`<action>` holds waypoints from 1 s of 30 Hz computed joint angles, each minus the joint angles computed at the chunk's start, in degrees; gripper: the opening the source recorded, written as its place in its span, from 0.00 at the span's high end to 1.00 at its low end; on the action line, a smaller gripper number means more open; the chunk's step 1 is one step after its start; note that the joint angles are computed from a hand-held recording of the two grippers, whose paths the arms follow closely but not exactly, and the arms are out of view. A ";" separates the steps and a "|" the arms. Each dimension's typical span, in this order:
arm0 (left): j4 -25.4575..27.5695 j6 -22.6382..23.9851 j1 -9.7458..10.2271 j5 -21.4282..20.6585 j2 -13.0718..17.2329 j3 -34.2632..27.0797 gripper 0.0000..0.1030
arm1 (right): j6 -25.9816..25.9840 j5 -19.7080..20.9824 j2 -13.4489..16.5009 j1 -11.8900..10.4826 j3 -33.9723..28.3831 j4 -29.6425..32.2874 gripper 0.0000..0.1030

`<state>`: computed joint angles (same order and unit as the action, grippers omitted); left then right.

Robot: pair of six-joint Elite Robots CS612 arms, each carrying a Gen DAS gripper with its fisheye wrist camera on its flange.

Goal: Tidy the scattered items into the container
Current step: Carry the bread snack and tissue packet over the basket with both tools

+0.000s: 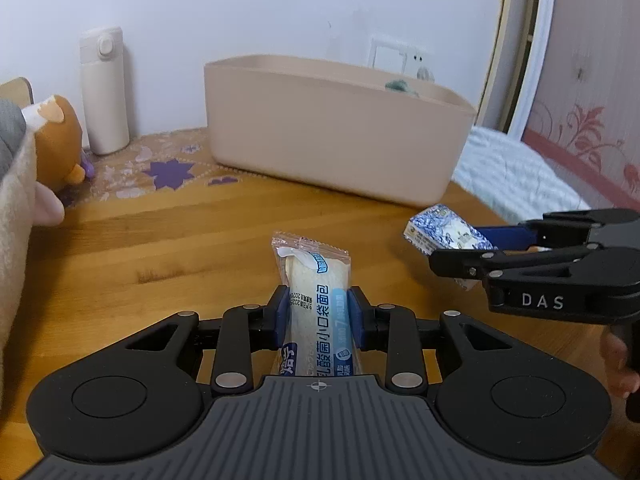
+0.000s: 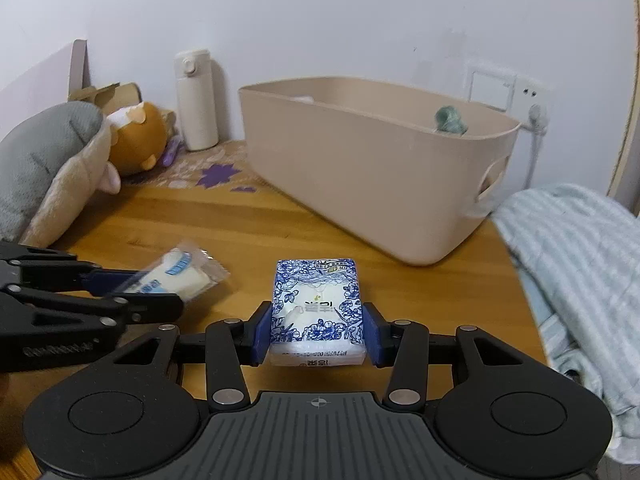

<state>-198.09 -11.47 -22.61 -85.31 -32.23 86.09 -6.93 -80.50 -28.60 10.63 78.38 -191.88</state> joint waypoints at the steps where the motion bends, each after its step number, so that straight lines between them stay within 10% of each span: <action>1: 0.16 -0.39 0.11 -0.56 -0.18 -0.09 0.70 | 0.18 0.03 -0.14 -0.09 0.09 -0.14 0.58; 30: 6.76 2.51 -0.37 2.71 -1.96 -10.29 0.70 | 1.35 -1.79 -3.62 -1.84 -3.94 -1.84 0.58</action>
